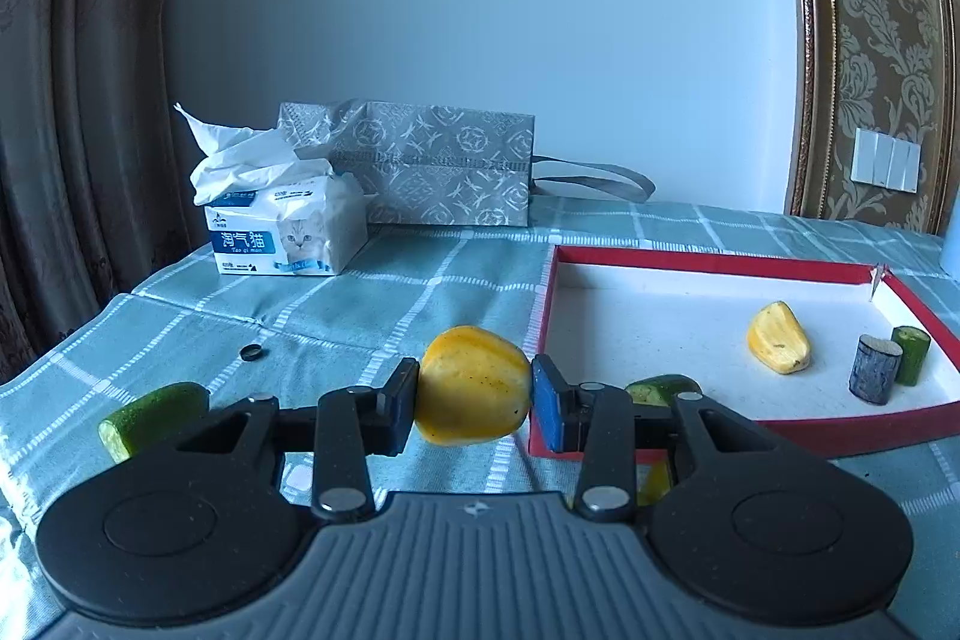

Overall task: Organize fruits
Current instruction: 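Carry the brown fruit into the tray and open the right gripper while the left holds the jackfruit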

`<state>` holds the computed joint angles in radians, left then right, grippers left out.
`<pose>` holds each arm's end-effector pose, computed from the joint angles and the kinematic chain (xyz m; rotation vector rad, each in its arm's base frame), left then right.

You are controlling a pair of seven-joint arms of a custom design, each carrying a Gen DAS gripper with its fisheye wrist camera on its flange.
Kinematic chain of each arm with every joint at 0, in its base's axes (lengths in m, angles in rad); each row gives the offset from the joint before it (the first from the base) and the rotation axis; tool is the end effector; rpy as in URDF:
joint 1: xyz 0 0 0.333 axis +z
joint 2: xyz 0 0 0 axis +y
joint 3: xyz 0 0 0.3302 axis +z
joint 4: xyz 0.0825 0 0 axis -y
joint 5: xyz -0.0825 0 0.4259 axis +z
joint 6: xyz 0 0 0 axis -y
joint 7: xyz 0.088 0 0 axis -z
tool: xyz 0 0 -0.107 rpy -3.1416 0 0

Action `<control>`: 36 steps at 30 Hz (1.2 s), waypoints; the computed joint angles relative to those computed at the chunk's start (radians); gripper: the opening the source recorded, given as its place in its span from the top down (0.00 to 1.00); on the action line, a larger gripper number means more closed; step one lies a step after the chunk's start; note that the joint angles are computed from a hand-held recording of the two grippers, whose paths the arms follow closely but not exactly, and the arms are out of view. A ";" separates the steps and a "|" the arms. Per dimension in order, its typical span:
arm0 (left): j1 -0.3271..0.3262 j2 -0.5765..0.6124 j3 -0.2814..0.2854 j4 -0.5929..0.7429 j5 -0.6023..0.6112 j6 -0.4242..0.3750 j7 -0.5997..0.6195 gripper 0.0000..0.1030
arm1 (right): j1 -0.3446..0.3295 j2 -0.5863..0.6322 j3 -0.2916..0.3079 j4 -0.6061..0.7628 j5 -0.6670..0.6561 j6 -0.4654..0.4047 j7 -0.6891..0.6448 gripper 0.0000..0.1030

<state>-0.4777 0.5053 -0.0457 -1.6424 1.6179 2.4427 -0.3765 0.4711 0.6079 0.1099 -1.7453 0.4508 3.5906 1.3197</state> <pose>0.6527 -0.3697 0.3436 -1.6257 1.3081 -0.8149 0.6542 0.3451 0.3530 -1.5733 1.2491 -0.6775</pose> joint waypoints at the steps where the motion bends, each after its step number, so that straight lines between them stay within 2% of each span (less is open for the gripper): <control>1: 0.002 0.001 0.000 0.000 -0.003 0.004 0.005 0.63 | 0.010 0.007 -0.007 0.017 0.002 -0.011 -0.009 0.70; 8: 0.001 0.011 0.001 0.011 -0.016 0.011 0.009 0.63 | 0.098 0.076 -0.090 0.167 0.067 -0.105 -0.084 0.70; 13: 0.000 0.014 0.005 0.013 -0.025 0.022 0.009 0.63 | 0.221 0.149 -0.247 0.290 0.154 -0.191 -0.108 0.70; 19: 0.006 0.014 0.008 0.012 -0.038 0.045 0.003 0.63 | 0.300 0.214 -0.378 0.365 0.157 -0.257 -0.031 0.70; 28: 0.007 0.015 0.011 0.014 -0.041 0.057 -0.001 0.63 | 0.327 0.267 -0.458 0.417 0.072 -0.307 0.108 0.70; 36: 0.005 0.015 0.014 0.013 -0.040 0.054 -0.009 0.63 | 0.317 0.280 -0.469 0.427 -0.017 -0.321 0.207 0.70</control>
